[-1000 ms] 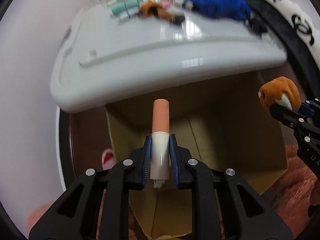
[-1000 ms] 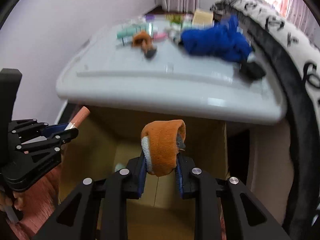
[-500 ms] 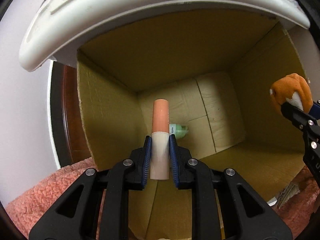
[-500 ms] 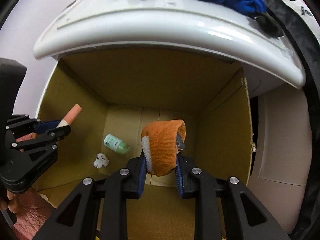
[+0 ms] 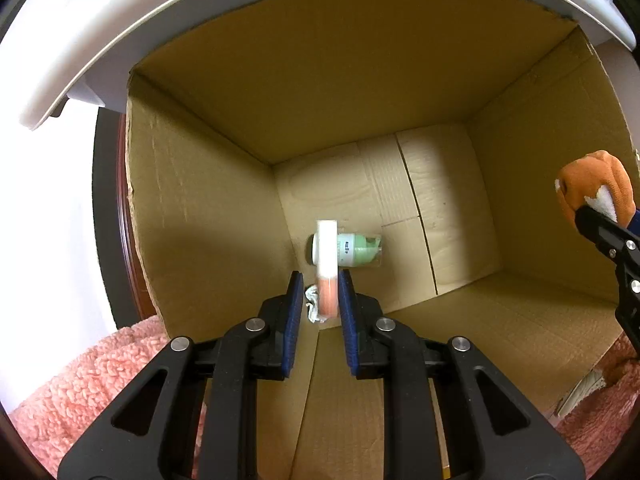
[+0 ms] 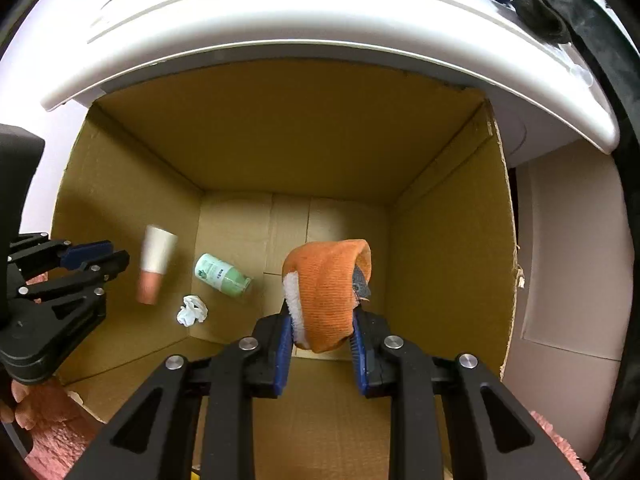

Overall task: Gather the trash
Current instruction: 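Lower the lipstick tube into the cardboard box and open the left tool, then grasp the black sock with the right tool while the left tool grasps the orange sock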

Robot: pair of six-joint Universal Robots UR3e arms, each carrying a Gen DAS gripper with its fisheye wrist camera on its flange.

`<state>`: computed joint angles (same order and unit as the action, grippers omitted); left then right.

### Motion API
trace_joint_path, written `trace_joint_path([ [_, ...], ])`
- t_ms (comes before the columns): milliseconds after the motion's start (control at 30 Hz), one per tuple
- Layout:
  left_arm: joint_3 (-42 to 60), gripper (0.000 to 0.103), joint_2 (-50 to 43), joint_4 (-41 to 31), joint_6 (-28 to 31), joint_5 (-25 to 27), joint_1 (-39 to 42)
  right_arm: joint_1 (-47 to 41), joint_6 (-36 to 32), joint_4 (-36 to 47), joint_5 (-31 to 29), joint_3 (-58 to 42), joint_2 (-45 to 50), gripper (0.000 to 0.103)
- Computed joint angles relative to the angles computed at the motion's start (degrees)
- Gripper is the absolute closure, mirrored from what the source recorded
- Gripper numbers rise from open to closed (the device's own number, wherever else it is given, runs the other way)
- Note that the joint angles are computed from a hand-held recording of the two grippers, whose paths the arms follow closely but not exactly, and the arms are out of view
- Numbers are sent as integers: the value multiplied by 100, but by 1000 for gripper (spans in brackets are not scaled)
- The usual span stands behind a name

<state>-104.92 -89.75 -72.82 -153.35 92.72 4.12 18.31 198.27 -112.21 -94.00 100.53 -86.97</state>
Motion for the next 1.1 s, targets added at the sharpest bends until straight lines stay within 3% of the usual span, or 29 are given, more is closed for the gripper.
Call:
trace_joint_path([
  [33, 12, 85, -28, -6, 13, -6, 10, 17, 9, 20, -40, -25, 32, 75],
  [100, 27, 82, -82, -32, 34, -2, -7, 174, 131, 97, -389, -133, 168, 27],
  [133, 1, 68, -78, 22, 2, 36, -44, 284, 245, 124, -624, -225, 263, 9],
  [167, -33, 45, -33, 127, -14, 71, -68, 357, 330, 44, -832, -212, 243, 11],
  [233, -163, 36, 175, 481, 22, 64, -83, 361, 304, -65, -925, -200, 139, 11],
  [367, -247, 35, 556, 855, 193, -135, -31, 262, 319, -54, -953, -173, -57, 11],
  [600, 607, 33, 948, 625, 239, -1446, 714, 125, 108, -337, -1182, -558, -539, 10],
  [667, 1109, 23, 675, 699, 42, -1761, 788, -154, -100, -554, -1016, -798, -516, 8],
  [800, 2241, 22, -299, 1111, -655, -1951, 656, -858, -429, -1036, -684, -1568, 42, 5],
  [933, 3082, 22, -1184, 1527, -1395, -1814, 355, -1590, -593, -1366, -347, -2262, 871, 6],
  [1100, 3405, 22, -1721, 1546, -1485, -1846, 239, -2357, -708, -1717, 70, -2744, 1785, 8],
])
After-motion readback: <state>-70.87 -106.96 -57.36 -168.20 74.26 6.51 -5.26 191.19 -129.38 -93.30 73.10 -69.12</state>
